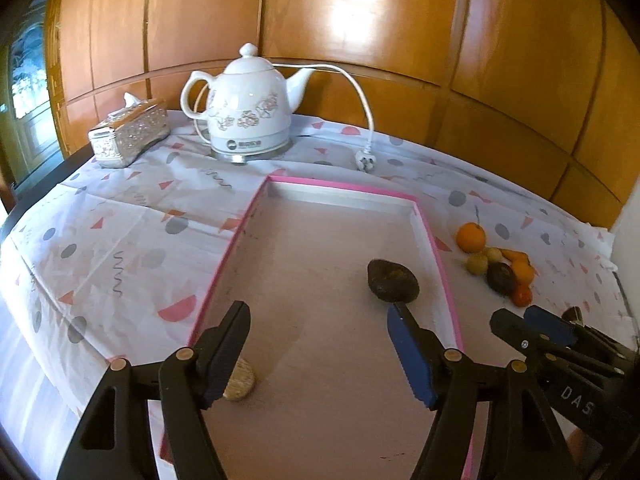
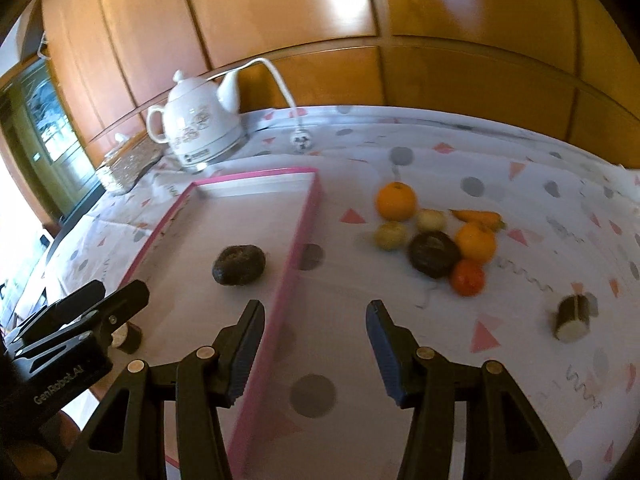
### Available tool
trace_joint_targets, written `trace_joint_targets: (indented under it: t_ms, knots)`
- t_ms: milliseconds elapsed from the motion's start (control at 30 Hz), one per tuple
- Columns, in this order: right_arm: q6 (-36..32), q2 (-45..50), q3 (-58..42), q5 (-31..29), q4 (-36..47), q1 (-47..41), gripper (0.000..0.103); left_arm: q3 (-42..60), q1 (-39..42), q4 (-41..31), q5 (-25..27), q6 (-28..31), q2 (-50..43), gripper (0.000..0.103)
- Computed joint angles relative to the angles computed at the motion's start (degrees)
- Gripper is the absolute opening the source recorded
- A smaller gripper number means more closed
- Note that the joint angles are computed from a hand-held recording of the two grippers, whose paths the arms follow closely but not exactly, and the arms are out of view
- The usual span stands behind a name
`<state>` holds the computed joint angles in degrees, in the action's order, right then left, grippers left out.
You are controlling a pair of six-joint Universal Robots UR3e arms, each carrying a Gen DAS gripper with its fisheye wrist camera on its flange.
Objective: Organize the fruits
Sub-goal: 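Grasp the red tomato with the right tool while the left tool moves to a small potato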
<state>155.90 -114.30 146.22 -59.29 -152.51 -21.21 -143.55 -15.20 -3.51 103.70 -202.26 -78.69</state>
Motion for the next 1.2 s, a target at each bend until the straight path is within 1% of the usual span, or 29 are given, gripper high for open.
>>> trace_joint_targets:
  t_ms: [133, 233, 333, 433, 567, 667, 767, 867, 933, 967, 1033, 1133, 1200]
  knots:
    - [-2.64, -5.75, 2.71, 1.63, 4.57, -6.63, 0.054, 0.89, -1.45, 0.54, -0.86, -0.30, -1.60, 0.072]
    - [-5.53, -9.45, 3.91, 2.76, 9.90, -12.99, 0.054, 1.86, -3.03, 0.76, -0.53, -0.64, -3.25, 0.072]
    - [-7.95, -11.13, 4.55, 3.11, 13.09, -17.53, 0.054, 3.01, -4.78, 1.26, 0.40, -0.68, -4.93, 0.072]
    - [-10.62, -12.84, 5.31, 3.23, 15.82, -21.96, 0.054, 3.49, -5.28, 1.84, 0.11, -0.33, -5.68, 0.072]
    - [-12.19, -12.31, 5.95, 2.71, 16.46, -25.32, 0.054, 4.31, -5.90, 1.73, -0.25, -0.15, -6.64, 0.072]
    - [-12.14, -9.92, 6.11, 2.31, 14.54, -25.72, 0.054, 4.99, -6.38, 1.91, -0.65, 0.21, -7.42, 0.072]
    - [-10.31, -4.59, 5.76, 1.43, 8.42, -23.59, 0.053, 6.11, -7.32, 1.93, -0.42, 0.29, -8.46, 0.072]
    - [-9.46, 0.09, 4.58, 1.13, 3.80, -21.44, 0.050, 7.66, -7.79, 1.37, -0.87, 0.23, -9.78, 0.072]
    - [-7.18, 5.20, 3.34, -0.04, -2.18, -18.45, 0.049, 8.33, -8.15, 1.39, -0.82, 0.27, -10.45, 0.072]
    - [-5.90, 8.40, 2.27, -0.60, -5.46, -16.71, 0.044, 8.75, -8.39, 1.33, -0.72, 0.28, -10.87, 0.072]
    - [-3.10, 14.84, -0.26, -2.90, -11.70, -13.02, 0.041, 9.13, -8.36, 1.19, -1.05, 0.50, -11.23, 0.072]
    - [-1.42, 21.47, -4.35, -4.57, -14.71, -9.62, 0.041, 9.54, -7.94, 1.30, -1.96, 0.94, -11.93, 0.072]
    - [-0.10, 25.52, -6.64, -6.90, -17.41, -7.22, 0.041, 9.87, -7.48, 1.12, -2.77, 1.10, -12.42, 0.072]
